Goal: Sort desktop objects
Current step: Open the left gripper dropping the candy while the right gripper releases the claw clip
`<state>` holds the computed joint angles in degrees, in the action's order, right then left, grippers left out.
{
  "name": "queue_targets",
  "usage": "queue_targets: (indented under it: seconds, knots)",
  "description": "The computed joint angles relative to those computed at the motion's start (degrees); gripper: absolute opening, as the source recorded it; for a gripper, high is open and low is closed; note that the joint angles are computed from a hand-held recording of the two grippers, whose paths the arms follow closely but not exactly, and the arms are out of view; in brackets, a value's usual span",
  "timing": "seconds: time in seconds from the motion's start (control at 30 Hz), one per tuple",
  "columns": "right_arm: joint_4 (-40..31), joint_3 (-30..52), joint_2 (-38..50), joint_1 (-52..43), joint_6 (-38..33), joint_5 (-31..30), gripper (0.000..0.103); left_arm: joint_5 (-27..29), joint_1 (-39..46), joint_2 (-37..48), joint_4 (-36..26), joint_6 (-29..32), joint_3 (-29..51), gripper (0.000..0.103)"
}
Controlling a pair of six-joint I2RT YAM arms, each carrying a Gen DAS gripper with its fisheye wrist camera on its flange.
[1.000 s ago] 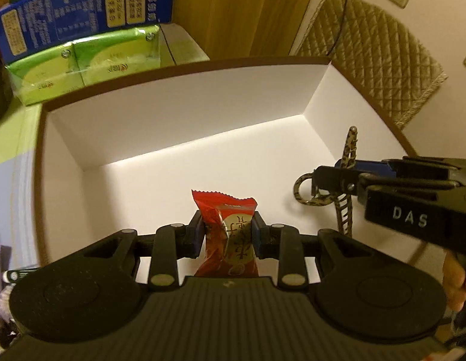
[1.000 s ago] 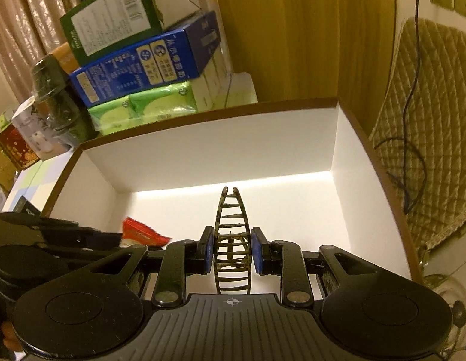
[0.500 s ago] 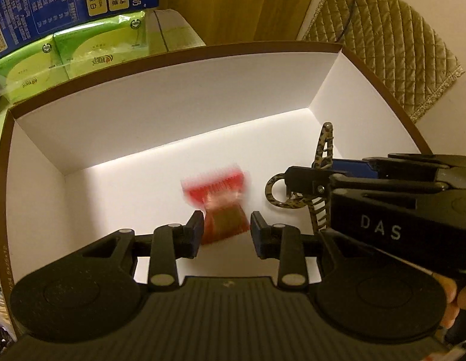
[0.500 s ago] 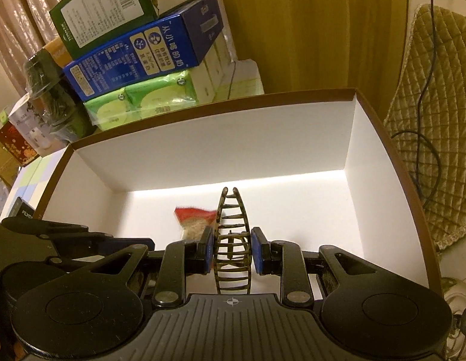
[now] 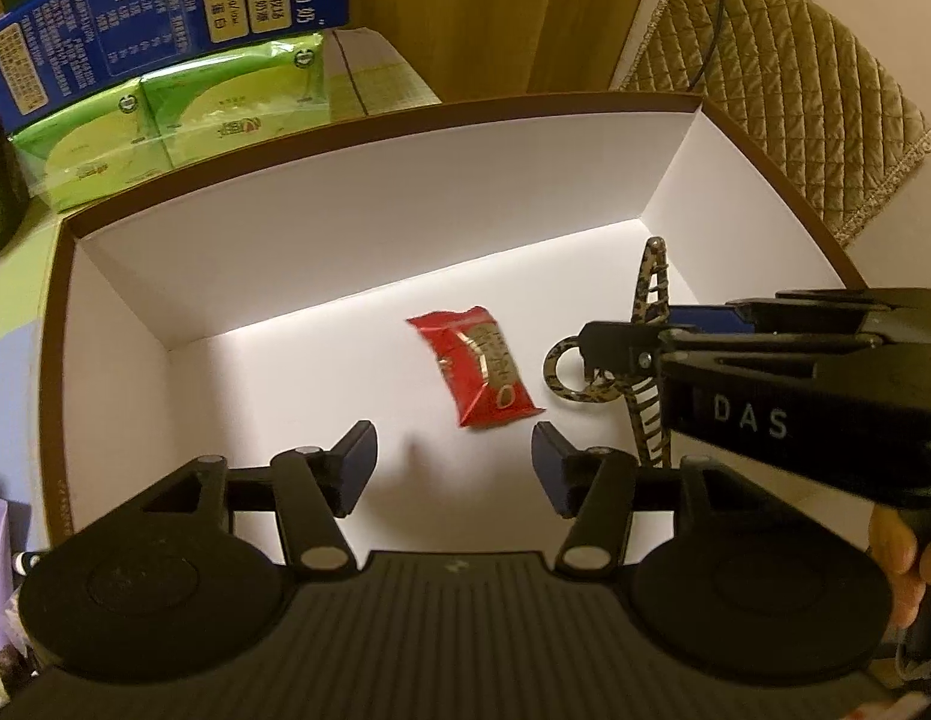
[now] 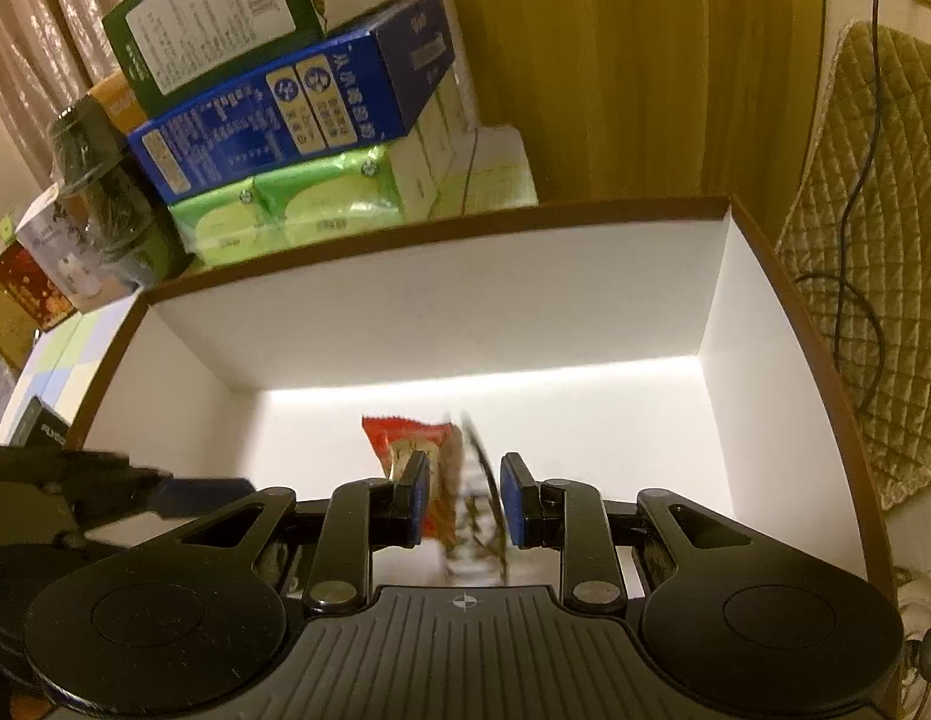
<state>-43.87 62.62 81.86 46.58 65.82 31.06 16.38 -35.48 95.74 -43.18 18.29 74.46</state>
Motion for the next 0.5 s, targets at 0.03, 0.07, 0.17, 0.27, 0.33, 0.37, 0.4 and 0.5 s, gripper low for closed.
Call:
queue_targets:
  seconds: [0.03,0.07,0.17,0.27,0.33,0.37,0.4,0.5]
  knots:
    - [0.4,0.0,-0.2,0.0,-0.3,0.2,0.023,0.1,0.3,-0.1,-0.1,0.0,-0.1,0.054]
    - [-0.3,0.5,0.1,0.2,-0.1,0.9,0.023,0.2,0.5,-0.3,0.0,0.1,-0.2,0.055]
    - [-0.6,0.8,-0.1,0.4,0.2,1.2,0.026,-0.1,0.9,-1.3,0.4,0.5,-1.1,0.058]
    - [-1.5,0.9,-0.5,1.3,1.0,1.9,0.054,0.1,1.4,-2.4,0.4,0.9,-1.7,0.06]
    - [-2.7,1.4,-0.7,2.5,1.2,3.2,0.061,0.0,1.7,-3.2,0.5,1.2,-2.2,0.062]
    - [-3.1,1.5,-0.9,3.0,1.2,3.2,0.063,0.0,1.7,-3.5,0.5,1.2,-2.4,0.062]
    - [-3.5,1.4,-1.4,3.5,1.5,3.3,0.067,0.0,1.9,-3.9,0.5,1.4,-2.6,0.063]
    - [-4.7,1.2,-2.7,5.5,3.5,4.3,0.083,0.0,2.3,-5.5,0.7,1.7,-3.6,0.066]
